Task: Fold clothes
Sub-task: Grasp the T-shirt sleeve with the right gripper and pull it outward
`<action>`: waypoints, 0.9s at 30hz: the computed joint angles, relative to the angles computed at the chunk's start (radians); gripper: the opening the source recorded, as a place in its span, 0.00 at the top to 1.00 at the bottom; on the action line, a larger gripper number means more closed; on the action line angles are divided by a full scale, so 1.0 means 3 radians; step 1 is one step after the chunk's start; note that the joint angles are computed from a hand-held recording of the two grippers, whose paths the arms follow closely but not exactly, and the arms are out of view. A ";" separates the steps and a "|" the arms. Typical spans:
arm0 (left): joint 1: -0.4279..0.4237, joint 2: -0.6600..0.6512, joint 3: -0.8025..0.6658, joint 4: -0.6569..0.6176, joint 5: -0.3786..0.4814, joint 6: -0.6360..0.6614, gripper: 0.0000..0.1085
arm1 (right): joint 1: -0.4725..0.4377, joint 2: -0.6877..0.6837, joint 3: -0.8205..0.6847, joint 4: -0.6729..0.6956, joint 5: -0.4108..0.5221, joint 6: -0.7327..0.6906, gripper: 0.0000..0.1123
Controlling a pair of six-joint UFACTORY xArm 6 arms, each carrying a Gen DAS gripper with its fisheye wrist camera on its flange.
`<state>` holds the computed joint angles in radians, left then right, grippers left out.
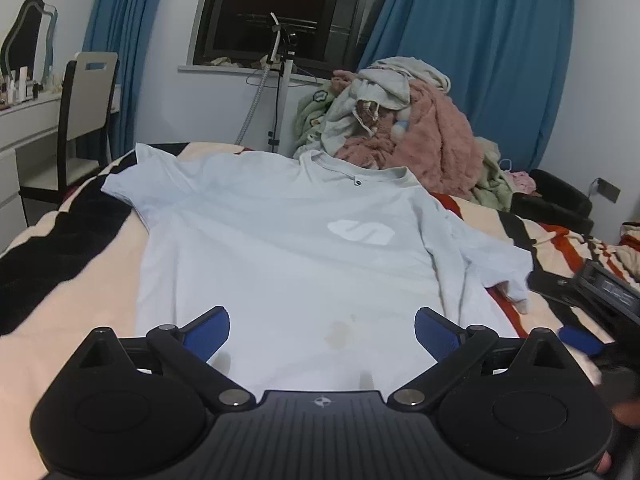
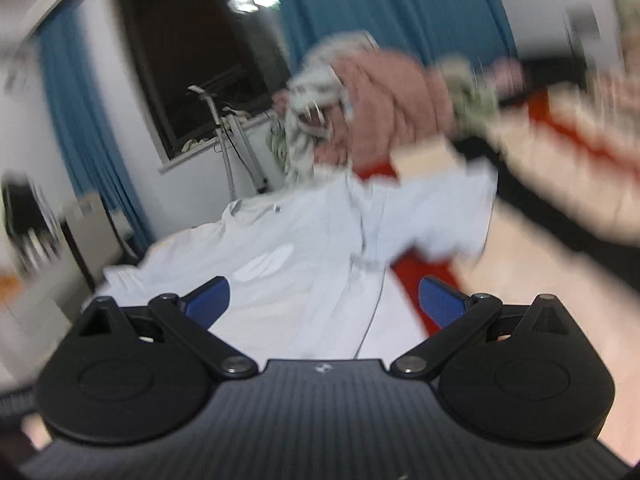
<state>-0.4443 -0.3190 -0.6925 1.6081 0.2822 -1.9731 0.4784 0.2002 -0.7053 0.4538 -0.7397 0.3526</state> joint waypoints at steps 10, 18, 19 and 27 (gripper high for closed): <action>0.0080 0.0221 -0.0112 0.0145 -0.0126 -0.0534 0.07 | -0.0794 0.1007 -0.0705 -0.1268 -0.0224 0.1870 0.08; 0.0151 0.0518 -0.0354 0.0950 -0.0157 -0.1406 0.07 | -0.0854 0.1861 -0.1863 -0.0728 -0.0213 0.1707 0.10; 0.0152 0.0560 -0.0382 0.1031 -0.0146 -0.1460 0.07 | -0.0856 0.1951 -0.2038 -0.0601 -0.0153 0.1619 0.11; 0.0209 0.1047 -0.0700 0.1174 -0.0193 -0.1432 0.07 | -0.1017 0.2515 -0.3681 0.0771 0.1259 -0.0377 0.92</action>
<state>-0.3817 -0.0049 -0.9025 1.9602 0.2244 -2.4029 0.1734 0.9548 -1.8096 0.6852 -0.3619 0.2395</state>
